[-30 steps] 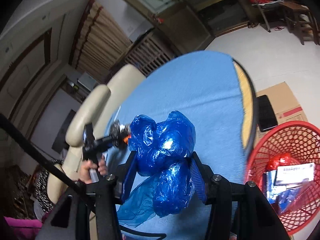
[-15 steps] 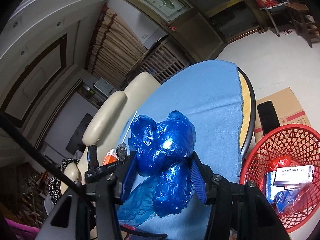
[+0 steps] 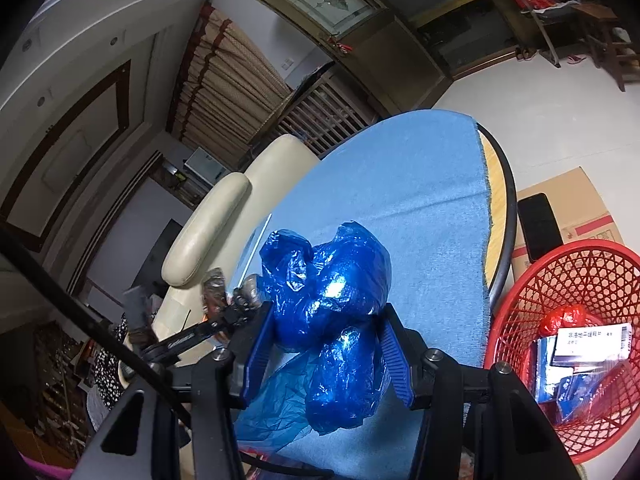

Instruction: Collect trash

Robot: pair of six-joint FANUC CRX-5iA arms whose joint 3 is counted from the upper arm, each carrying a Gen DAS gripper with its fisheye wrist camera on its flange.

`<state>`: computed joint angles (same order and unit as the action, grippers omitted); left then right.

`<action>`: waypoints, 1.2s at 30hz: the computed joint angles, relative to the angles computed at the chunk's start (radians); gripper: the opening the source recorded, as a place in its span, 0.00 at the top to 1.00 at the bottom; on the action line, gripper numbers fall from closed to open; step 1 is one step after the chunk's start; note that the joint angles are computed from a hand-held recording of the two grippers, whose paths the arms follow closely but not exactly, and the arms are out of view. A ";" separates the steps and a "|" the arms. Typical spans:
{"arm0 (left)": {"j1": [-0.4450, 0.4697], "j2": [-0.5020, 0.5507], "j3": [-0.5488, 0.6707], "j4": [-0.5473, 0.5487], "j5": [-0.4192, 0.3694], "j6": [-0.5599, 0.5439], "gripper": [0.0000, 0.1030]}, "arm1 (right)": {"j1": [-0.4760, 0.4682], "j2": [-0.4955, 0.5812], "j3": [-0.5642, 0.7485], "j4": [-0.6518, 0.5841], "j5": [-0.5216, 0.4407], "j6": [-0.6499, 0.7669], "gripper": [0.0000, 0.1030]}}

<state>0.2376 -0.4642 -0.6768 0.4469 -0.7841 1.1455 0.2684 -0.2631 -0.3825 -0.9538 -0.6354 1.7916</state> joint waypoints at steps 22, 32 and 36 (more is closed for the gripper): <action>-0.151 -0.260 0.098 -0.458 -0.018 0.337 0.74 | 0.253 -0.010 -0.002 0.288 0.203 -0.335 0.47; -0.315 -0.321 0.171 -0.752 -0.064 0.570 0.74 | 0.323 -0.027 -0.011 0.345 0.237 -0.347 0.47; -0.386 -0.312 0.199 -0.843 -0.095 0.649 0.74 | 0.316 -0.022 -0.002 0.308 0.221 -0.299 0.47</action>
